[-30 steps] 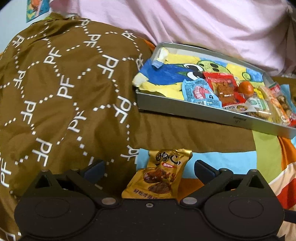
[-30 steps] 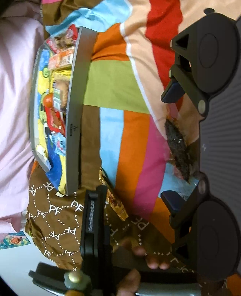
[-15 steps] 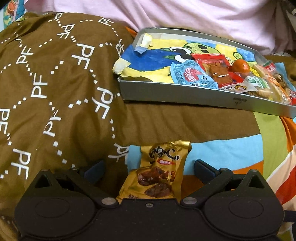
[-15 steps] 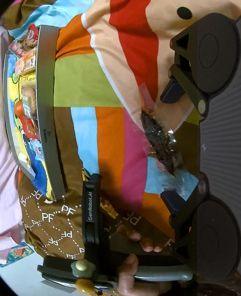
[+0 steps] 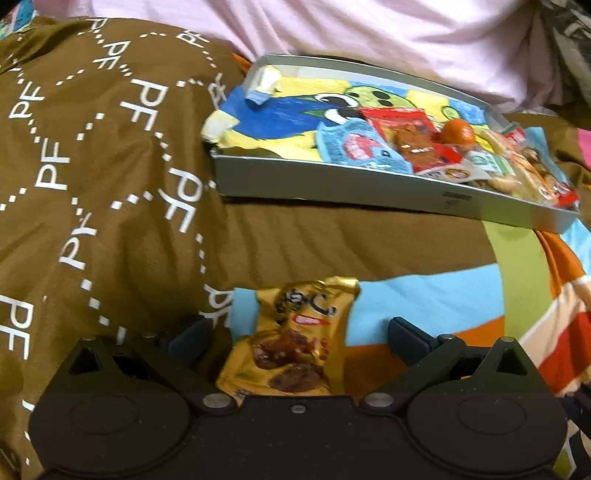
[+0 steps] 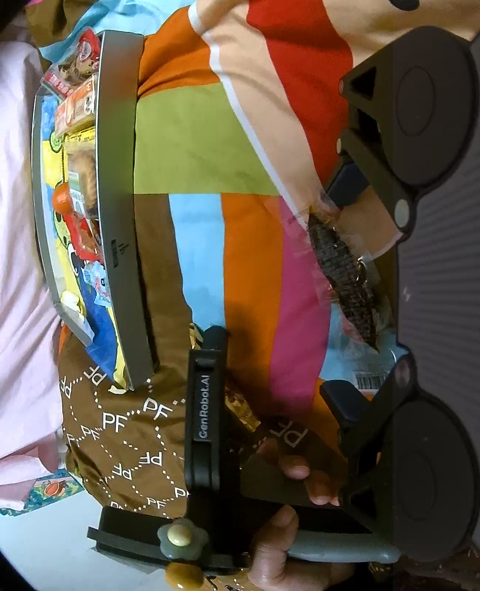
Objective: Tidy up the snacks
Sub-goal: 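Close the left tool on the golden pack while the right tool grasps the dark meat pack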
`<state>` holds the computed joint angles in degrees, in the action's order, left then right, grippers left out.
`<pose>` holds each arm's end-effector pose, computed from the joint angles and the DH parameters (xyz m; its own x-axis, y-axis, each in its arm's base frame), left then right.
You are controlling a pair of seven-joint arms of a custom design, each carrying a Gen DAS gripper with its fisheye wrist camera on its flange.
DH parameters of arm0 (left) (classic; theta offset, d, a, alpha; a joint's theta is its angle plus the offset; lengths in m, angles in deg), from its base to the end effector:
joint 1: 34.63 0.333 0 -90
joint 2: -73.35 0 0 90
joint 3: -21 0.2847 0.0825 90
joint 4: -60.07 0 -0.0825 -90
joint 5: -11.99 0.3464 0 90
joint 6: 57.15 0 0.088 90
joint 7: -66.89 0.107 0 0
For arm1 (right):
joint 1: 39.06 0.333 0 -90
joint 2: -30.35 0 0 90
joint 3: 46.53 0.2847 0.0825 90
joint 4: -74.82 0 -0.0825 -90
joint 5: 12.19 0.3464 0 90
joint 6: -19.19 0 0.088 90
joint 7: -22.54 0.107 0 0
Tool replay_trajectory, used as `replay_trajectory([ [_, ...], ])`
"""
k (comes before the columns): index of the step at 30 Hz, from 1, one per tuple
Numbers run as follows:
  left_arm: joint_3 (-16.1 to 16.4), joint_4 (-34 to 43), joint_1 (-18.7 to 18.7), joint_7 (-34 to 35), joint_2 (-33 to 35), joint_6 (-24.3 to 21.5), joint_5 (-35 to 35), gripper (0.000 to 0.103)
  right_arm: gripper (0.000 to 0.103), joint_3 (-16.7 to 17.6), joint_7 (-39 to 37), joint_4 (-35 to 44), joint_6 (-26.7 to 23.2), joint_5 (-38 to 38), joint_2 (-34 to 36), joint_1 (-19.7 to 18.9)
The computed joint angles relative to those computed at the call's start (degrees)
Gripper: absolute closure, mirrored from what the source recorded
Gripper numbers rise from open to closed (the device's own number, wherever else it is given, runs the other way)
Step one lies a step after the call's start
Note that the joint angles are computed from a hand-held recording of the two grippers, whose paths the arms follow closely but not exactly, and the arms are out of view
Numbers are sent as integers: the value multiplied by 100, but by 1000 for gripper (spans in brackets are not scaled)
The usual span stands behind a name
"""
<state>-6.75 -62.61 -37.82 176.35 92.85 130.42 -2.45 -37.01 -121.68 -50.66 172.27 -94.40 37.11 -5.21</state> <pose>0.5233 -0.2638 0.3536 -0.5240 -0.8490 0.0678 -0.6022 0.3130 -0.7345 0.3656 0.3851 0.3477 -0.0952 -0.9587 -0.2681 -0.6544 0.2632 -0.7088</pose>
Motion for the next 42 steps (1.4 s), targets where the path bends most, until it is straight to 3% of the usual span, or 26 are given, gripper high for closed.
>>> replay_trajectory([
  [8, -133, 16, 124, 108, -4, -97, -15, 1, 11, 12, 78, 18, -284, 2, 17, 54],
  [11, -412, -19, 412, 250, 30, -76, -26, 1, 21, 16, 191, 9, -388, 19, 5, 62],
  [14, -997, -153, 998, 436, 67, -5, 3, 1, 30, 26, 134, 21, -414, 20, 11, 65],
  [18, -2468, -418, 2474, 694, 316, 11, 324, 1, 45, 37, 9, 74, -480, 49, 54, 94],
  [20, -2790, -452, 2796, 713, 392, -150, 408, 2, 49, 30, 40, 67, -445, 12, 51, 100],
  [25, -2160, -350, 2172, 536, 216, -106, 323, 3, 49, 29, 104, 5, -311, 36, -12, 81],
  [30, -2203, -214, 2201, 565, 294, -201, 100, 3, 36, 1, 392, -263, 414, 331, -258, -94],
  [35, -1941, -124, 1892, 603, 284, -198, -67, 3, 25, -45, 1299, -347, 1070, -150, -293, -260],
  [39, -1865, -4, 1786, 655, 331, -267, -223, 5, 27, -68, 1960, -267, 1157, -740, -210, -323],
  [42, -2202, -13, 2104, 848, 421, -294, -371, 15, 43, -41, 1901, -224, 916, -794, -161, -320],
])
